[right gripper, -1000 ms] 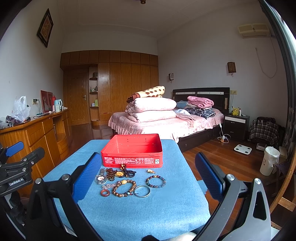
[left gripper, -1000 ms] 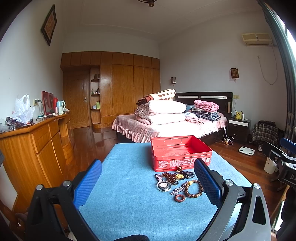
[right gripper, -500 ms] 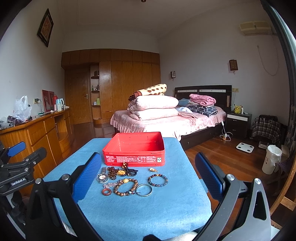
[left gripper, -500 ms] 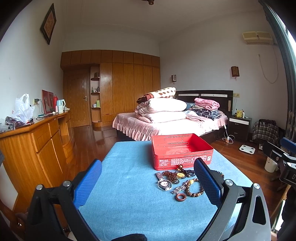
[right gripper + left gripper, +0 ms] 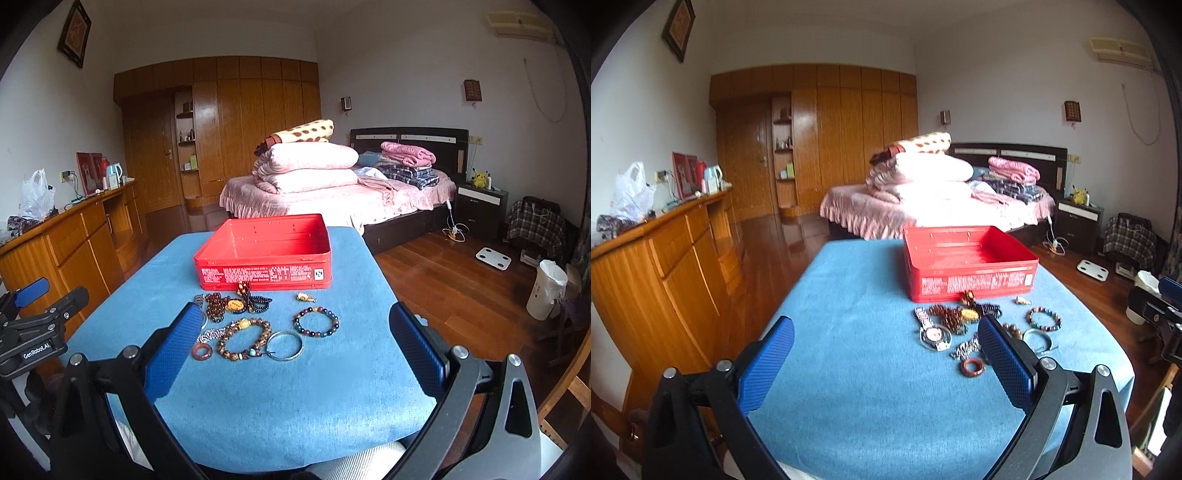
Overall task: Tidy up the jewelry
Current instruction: 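Move both tools down toward the jewelry in front of the red tin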
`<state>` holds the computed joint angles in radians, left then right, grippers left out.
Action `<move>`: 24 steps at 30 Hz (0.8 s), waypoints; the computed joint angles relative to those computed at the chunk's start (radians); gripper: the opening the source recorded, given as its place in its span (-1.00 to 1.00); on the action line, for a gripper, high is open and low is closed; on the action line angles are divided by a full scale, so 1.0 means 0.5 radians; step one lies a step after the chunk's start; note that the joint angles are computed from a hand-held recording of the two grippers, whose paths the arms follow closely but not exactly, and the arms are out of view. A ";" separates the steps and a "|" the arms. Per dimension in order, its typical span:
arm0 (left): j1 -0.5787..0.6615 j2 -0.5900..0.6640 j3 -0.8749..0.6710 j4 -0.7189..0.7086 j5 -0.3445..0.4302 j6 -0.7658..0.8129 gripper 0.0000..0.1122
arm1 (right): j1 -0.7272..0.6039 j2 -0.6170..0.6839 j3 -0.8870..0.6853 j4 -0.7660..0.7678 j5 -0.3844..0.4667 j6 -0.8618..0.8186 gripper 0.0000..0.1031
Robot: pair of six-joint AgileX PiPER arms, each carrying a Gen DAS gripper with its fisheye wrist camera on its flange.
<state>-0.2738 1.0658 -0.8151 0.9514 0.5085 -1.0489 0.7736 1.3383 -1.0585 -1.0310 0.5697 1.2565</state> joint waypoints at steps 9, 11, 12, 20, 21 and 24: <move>0.155 0.257 -0.055 -0.224 -0.114 0.194 0.73 | -0.121 0.237 -0.117 0.286 -0.048 -0.251 0.90; 0.209 0.333 -0.092 -0.334 -0.155 0.308 0.73 | -0.176 0.288 -0.143 0.393 -0.104 -0.343 0.90; 0.229 0.361 -0.112 -0.398 -0.164 0.372 0.73 | -0.206 0.317 -0.161 0.461 -0.129 -0.403 0.90; 0.349 0.735 -0.354 -0.837 -0.195 0.830 0.73 | -0.419 0.630 -0.430 1.037 -0.165 -1.002 0.90; 0.359 0.779 -0.386 -0.886 -0.192 0.881 0.73 | -0.444 0.663 -0.467 1.113 -0.155 -1.081 0.90; 0.384 0.893 -0.471 -1.011 -0.173 1.007 0.73 | -0.517 0.775 -0.578 1.339 -0.123 -1.316 0.90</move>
